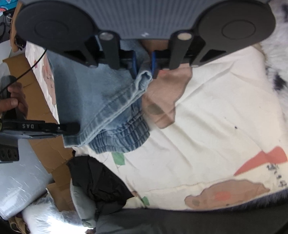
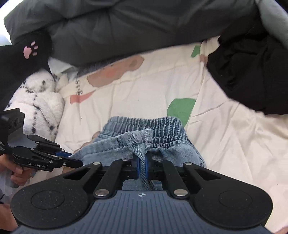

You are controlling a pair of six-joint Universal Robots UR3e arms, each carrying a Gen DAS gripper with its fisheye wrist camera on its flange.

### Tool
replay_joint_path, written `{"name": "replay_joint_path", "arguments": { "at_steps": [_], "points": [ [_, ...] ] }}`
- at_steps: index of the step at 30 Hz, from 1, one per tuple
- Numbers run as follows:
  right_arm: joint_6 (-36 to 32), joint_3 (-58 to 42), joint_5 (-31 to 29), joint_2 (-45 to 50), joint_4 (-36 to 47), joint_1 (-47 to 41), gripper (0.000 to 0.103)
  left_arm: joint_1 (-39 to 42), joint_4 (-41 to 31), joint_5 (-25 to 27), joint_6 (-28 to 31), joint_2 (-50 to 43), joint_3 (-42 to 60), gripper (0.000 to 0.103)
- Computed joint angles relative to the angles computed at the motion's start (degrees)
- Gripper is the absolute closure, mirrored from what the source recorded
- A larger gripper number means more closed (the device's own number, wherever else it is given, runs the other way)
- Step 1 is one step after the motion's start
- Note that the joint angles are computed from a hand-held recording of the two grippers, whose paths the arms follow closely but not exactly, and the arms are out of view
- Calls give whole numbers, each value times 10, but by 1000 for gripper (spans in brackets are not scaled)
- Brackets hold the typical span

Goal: Fold clothes

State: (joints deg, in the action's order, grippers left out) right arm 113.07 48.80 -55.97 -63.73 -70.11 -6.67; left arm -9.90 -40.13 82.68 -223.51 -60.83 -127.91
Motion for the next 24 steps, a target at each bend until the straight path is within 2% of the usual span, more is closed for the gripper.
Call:
{"name": "replay_joint_path", "arguments": {
  "at_steps": [9,15,24],
  "points": [
    [-4,61,28,-83,-10,-54,99,-14,-36,12,30,-13,76,91],
    [18,27,31,-79,-11,-76,99,-32,-29,30,51,-71,151,91],
    [71,-76,25,-21,-33,-66,99,-19,-20,31,88,-153,232,91]
  ]
}}
